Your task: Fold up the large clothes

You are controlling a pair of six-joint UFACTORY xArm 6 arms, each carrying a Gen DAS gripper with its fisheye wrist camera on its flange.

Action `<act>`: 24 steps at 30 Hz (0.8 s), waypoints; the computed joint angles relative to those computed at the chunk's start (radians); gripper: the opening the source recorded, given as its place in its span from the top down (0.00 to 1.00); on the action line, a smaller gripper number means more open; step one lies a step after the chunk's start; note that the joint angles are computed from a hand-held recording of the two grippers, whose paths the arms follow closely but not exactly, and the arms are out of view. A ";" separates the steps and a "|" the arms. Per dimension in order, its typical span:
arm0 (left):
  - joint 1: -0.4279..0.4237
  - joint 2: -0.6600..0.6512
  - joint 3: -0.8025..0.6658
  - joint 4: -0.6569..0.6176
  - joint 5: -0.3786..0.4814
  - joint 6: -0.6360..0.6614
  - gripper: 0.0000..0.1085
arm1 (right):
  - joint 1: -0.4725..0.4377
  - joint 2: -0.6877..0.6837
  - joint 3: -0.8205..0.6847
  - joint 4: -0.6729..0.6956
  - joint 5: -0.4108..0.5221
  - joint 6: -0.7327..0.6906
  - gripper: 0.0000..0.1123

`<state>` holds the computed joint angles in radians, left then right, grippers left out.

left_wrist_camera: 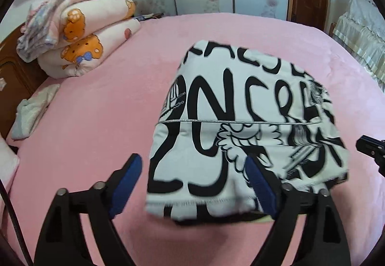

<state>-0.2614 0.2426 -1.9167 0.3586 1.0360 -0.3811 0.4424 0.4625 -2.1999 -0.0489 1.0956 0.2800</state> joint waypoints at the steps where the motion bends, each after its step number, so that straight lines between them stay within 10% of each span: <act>1: -0.012 -0.020 0.005 0.018 0.016 -0.018 0.14 | -0.002 -0.024 0.015 -0.004 0.007 0.001 0.91; 10: -0.149 -0.180 -0.012 0.088 0.217 -0.075 0.11 | 0.002 -0.326 0.206 -0.111 0.055 0.032 0.54; 24: -0.668 -0.530 0.248 0.276 0.434 -0.463 0.10 | 0.088 -0.926 0.684 -0.269 0.194 0.133 0.40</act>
